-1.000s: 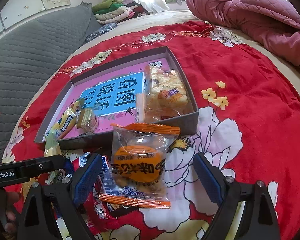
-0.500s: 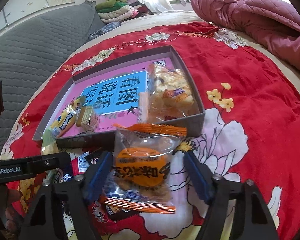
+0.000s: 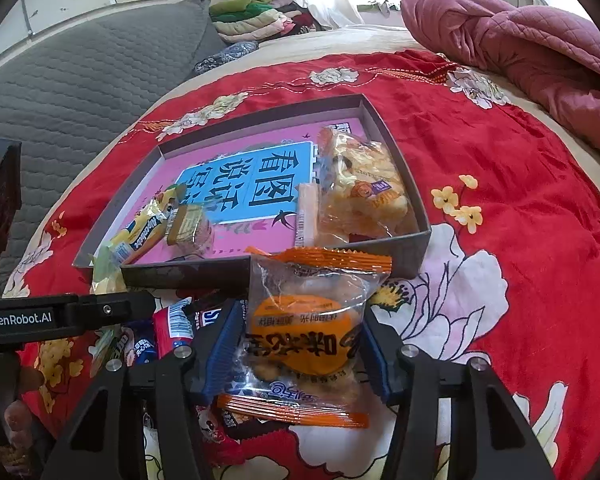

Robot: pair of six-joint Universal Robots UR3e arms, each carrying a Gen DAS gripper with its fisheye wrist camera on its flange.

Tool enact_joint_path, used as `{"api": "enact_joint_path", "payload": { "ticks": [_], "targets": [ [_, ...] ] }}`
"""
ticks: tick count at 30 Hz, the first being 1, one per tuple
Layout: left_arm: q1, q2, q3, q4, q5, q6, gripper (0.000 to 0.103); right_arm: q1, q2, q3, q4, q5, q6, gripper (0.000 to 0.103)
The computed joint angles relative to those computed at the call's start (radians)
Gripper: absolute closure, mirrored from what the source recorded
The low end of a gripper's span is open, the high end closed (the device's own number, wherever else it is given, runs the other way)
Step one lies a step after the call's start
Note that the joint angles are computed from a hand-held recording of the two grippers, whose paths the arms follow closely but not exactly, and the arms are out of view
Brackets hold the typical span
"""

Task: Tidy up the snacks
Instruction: 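Close the right tool on the orange-wrapped bread packet while the left tool grasps the green-tied candy bag, then lift the orange packet with the right tool while the left tool lifts the candy bag over the tray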

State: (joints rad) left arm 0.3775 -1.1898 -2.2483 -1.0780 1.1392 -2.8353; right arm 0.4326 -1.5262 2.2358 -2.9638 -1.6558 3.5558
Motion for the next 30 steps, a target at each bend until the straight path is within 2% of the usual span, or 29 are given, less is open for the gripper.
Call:
{"api": "enact_joint_path", "payload": {
  "ticks": [13, 30],
  "targets": [
    [0.070, 0.052, -0.016, -0.066, -0.069, 0.100, 0.057, 0.049, 0.000, -0.027, 0.019, -0.065, 0.006, 0.052],
    [0.163, 0.174, 0.012, -0.255, -0.129, 0.212, 0.057, 0.065, -0.055, -0.024, 0.021, -0.073, 0.007, 0.053]
  ]
}}
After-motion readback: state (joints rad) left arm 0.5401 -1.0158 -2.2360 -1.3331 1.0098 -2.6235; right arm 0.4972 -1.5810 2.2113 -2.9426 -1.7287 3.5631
